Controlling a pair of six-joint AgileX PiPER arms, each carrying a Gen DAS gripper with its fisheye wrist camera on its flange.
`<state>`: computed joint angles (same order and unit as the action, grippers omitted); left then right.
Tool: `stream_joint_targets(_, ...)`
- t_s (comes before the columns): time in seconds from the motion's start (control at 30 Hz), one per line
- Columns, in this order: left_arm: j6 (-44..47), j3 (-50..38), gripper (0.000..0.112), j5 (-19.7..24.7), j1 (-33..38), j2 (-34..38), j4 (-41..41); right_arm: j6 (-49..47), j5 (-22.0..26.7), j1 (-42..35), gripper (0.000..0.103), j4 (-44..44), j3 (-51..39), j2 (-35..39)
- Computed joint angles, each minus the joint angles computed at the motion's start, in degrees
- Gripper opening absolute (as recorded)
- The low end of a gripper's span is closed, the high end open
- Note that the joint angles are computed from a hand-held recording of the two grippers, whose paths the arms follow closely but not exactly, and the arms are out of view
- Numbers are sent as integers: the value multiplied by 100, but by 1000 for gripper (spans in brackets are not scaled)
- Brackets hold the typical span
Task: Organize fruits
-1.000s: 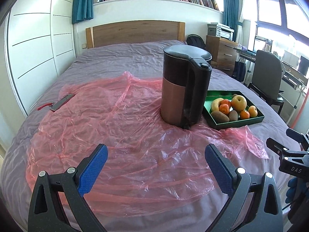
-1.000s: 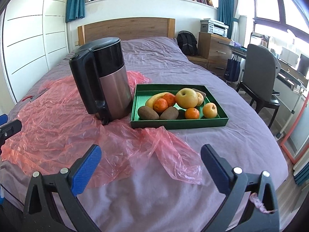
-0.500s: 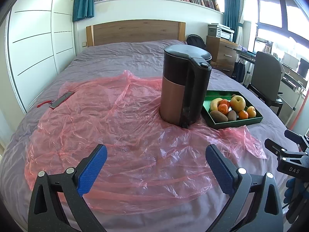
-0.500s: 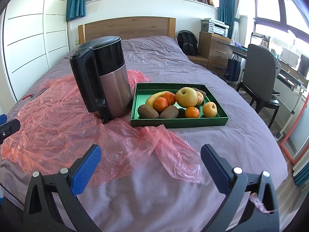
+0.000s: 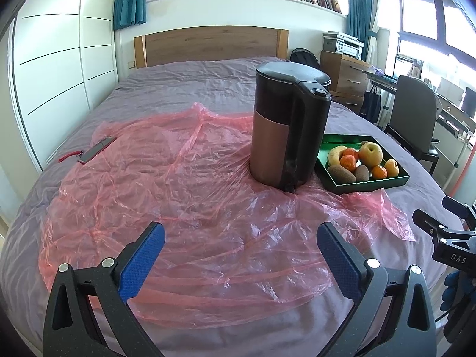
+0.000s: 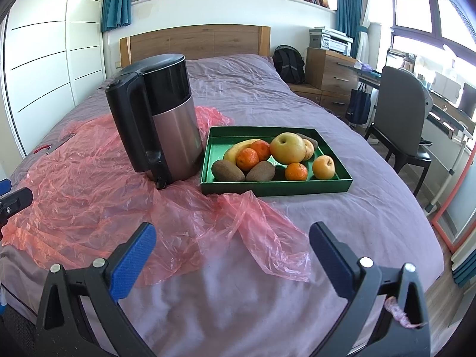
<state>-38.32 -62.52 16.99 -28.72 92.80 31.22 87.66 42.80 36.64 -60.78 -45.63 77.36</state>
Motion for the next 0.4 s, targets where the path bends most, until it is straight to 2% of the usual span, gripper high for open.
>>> stream_joint_targets(0.4, -76, -28, 101, 51, 22, 26, 34, -1, 5, 8, 103, 0, 4, -4)
